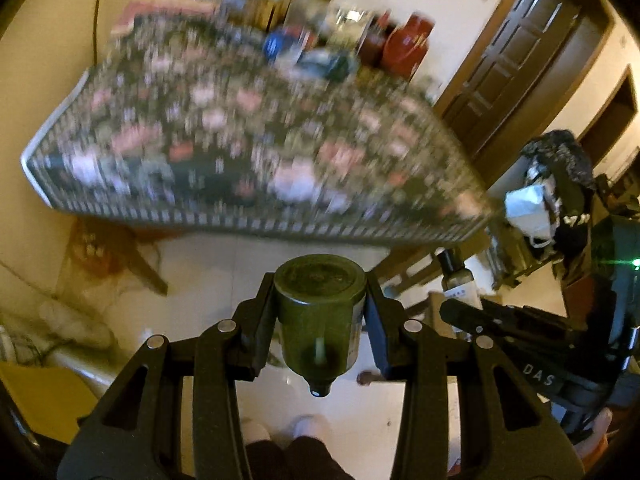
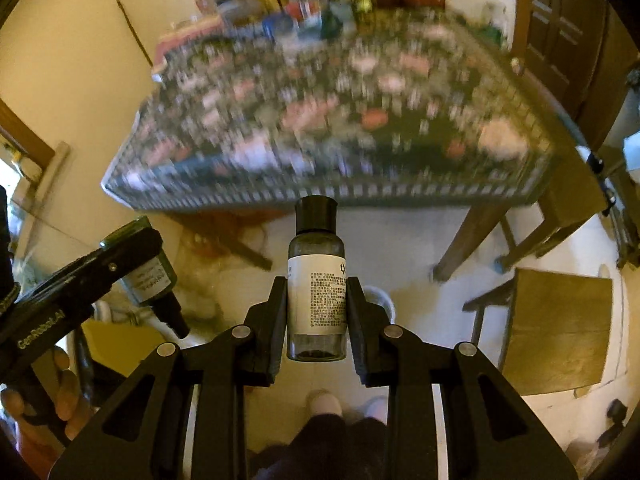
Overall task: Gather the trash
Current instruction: 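Lift the green jar and brown bottle off the table toward the bucket, then open both tools over the bucket to drop the jar and bottle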
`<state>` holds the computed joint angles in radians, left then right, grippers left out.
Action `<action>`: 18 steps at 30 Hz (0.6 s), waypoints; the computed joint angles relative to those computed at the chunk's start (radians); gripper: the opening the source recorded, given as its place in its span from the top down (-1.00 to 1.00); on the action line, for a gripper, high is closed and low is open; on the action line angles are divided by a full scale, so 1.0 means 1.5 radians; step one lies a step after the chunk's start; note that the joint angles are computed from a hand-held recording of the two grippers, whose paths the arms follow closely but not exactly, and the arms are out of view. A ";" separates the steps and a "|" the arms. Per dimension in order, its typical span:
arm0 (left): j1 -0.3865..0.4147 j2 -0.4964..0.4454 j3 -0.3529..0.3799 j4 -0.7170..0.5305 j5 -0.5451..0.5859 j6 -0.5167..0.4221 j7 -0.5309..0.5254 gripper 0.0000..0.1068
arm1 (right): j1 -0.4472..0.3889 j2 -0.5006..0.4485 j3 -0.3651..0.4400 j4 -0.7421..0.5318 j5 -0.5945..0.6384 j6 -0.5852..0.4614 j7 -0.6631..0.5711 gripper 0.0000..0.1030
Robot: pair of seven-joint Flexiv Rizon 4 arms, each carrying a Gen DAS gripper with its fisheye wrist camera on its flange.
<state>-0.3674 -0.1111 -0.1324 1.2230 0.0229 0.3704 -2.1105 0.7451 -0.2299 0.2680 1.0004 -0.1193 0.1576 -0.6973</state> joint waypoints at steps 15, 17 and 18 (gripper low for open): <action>0.002 -0.028 0.004 0.253 -0.056 0.159 -0.001 0.24 | -0.062 0.001 0.020 0.227 0.104 0.194 -0.070 0.09; 0.000 -0.042 0.002 0.261 -0.064 0.172 0.006 0.24 | -0.065 0.008 0.018 0.255 0.091 0.203 -0.062 0.09; -0.001 -0.052 0.001 0.265 -0.070 0.179 0.011 0.24 | -0.066 0.009 0.017 0.259 0.086 0.200 -0.058 0.09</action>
<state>-0.3684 -0.1891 -0.1306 1.6200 -0.0817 0.6382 -2.0939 0.6456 -0.2170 0.2940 1.3894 0.0090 0.4578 -0.7844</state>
